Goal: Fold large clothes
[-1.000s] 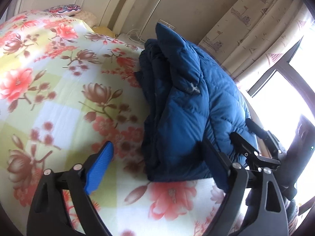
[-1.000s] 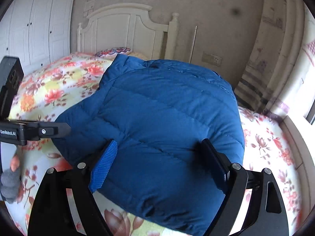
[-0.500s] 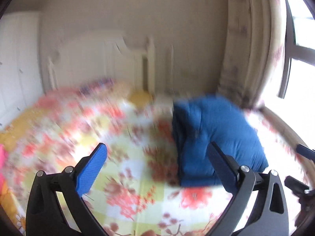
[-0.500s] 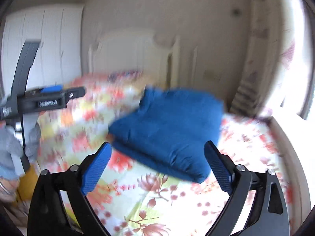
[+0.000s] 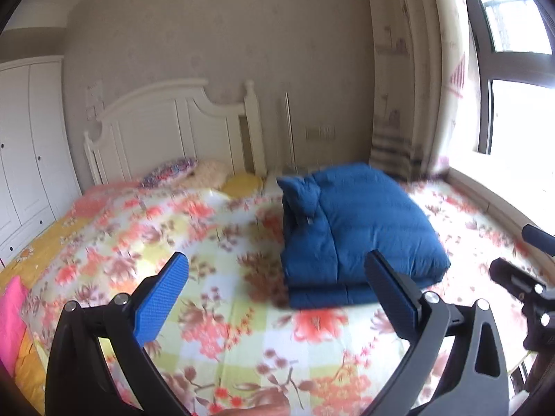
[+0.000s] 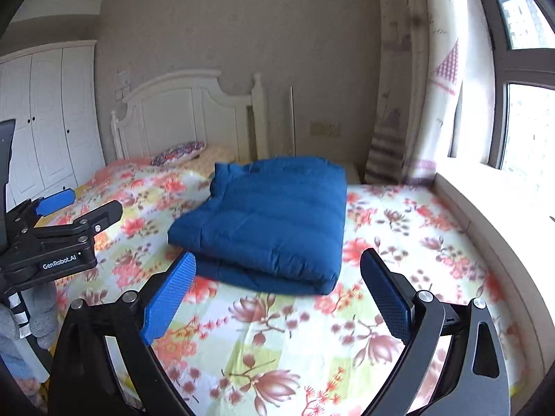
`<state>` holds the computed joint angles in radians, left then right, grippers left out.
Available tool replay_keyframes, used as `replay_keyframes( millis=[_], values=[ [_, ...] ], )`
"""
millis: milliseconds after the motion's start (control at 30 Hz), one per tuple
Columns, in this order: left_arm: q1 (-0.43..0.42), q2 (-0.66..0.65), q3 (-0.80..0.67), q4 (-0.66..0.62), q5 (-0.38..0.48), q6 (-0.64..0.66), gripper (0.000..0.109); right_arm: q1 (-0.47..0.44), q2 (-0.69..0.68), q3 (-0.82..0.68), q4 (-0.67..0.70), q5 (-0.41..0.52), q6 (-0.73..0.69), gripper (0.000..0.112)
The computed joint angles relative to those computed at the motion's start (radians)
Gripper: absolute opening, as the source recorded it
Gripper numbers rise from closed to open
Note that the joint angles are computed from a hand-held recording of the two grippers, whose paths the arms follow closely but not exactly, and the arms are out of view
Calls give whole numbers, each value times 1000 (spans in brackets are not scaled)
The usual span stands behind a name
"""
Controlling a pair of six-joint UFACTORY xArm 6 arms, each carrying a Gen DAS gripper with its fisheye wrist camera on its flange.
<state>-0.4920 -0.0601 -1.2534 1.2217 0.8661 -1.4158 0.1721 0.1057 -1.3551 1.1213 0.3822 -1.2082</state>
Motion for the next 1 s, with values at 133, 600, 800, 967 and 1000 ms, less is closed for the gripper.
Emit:
replay_keyframes(
  millis=[133, 600, 800, 967, 1000],
  values=[
    [11, 18, 4, -23, -13, 7, 101, 16, -3, 15, 9, -12, -24, 92],
    [12, 3, 28, -29, -23, -2, 101, 26, -9, 22, 20, -24, -36, 92],
    [14, 1, 34, -35, -22, -2, 101, 30, -9, 24, 15, -25, -28, 92],
    [17, 3, 34, -42, -23, 2, 101, 31, -4, 22, 10, -27, -21, 92],
    [17, 3, 35, -43, -23, 2, 101, 32, -5, 23, 11, -29, -20, 92]
  ],
)
